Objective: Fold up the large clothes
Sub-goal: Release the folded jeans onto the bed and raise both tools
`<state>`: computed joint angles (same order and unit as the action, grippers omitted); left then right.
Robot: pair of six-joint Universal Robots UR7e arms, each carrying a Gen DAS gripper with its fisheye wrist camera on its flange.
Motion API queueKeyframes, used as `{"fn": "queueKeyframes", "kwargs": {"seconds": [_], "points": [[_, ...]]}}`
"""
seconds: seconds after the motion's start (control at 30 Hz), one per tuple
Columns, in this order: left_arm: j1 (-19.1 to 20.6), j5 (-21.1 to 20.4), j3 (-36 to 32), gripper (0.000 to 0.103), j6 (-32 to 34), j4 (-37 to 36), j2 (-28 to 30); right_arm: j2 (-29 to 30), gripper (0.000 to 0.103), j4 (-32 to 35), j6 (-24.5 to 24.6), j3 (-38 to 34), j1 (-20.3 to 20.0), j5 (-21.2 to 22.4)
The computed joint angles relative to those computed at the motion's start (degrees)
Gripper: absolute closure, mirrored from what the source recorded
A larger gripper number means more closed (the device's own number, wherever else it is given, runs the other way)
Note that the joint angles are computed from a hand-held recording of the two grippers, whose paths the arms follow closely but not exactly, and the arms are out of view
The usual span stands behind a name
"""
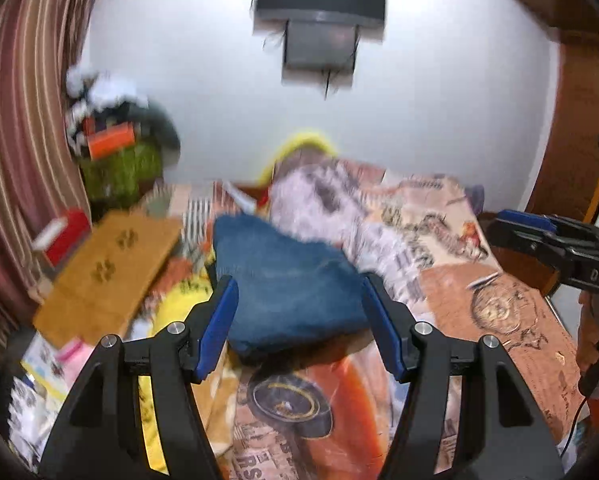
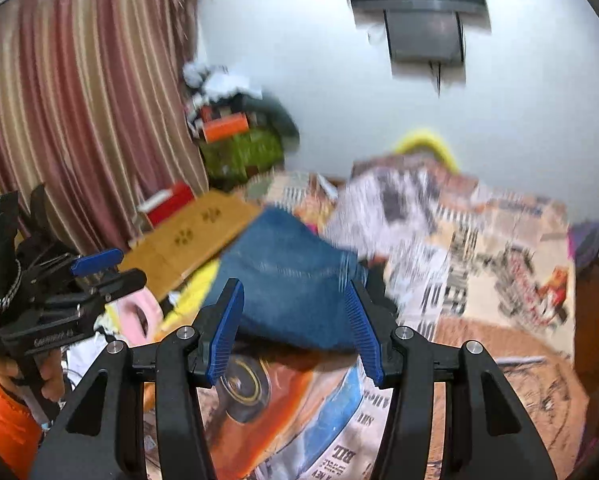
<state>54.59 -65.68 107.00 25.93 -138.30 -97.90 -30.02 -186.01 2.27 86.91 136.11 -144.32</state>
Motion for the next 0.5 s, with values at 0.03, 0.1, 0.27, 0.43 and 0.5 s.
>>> {"fn": "queueKeyframes", "kwargs": {"seconds": [0.03,0.1,0.27,0.43,0.5], "points": [[-1.4,0.3,1.0,0.04,0.3,-1.0,-1.6,0.3,0.054,-2.2,-1.8,-0.3,1.0,-0.8],[-4.2,0.5,3.2,0.04,0.7,-3.3,-5.0,1.2,0.054,-6.9,-5.5,-1.1,3.0,-2.2],[-10.5,1.5,7.6,0.04,0.8,-8.4,-12.3,4.3,0.054,-20.2,-16.5,-4.0,7.8,-4.5],[-17.6,6.4,12.6,0.04,2.1,-14.7,-18.7,6.8,0.054,-28.9,-24.3,-6.3,10.8,-4.5],[-19.3,7.3,13.6,0.04,0.9,-14.9,-20.6,7.8,0.054,-31.3,-26.6,-7.3,11.6,-4.9]]}}
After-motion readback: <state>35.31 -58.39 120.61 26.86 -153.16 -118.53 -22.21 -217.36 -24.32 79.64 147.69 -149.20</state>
